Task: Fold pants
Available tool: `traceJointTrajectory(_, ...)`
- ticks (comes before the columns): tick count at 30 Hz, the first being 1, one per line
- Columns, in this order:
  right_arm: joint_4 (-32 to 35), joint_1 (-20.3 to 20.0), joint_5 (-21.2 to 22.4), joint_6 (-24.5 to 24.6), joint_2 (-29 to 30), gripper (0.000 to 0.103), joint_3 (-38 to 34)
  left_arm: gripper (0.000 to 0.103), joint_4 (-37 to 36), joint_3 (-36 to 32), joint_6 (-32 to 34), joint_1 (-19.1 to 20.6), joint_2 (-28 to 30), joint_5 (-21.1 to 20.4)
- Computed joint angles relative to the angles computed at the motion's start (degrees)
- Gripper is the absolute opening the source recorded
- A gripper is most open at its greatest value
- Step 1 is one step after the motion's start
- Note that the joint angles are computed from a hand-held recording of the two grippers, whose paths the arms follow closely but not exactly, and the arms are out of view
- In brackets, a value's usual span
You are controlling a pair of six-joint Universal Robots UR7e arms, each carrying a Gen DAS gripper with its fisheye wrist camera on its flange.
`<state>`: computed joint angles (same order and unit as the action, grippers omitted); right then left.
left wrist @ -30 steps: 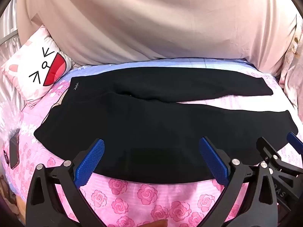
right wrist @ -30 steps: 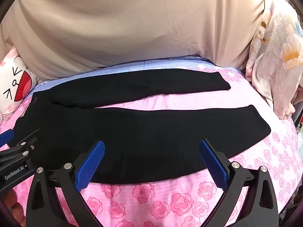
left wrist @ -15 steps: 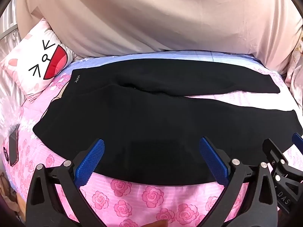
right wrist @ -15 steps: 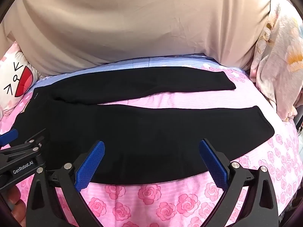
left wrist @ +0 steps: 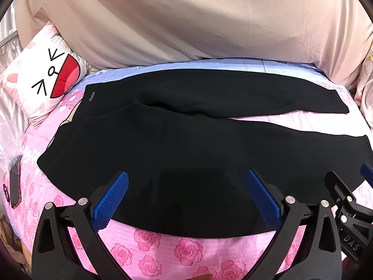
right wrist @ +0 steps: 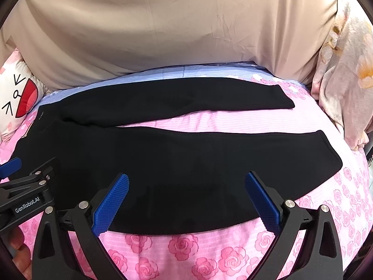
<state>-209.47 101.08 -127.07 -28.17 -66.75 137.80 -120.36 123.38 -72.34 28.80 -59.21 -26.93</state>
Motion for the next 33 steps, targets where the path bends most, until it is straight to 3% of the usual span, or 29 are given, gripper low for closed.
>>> traceJointTrajectory(33, 3.20, -1.36, 0.71, 1.13, 0.33, 0.098, -2.24, 0.098, 1.12, -3.60, 2.15, 1.71, 2.30, -0.26)
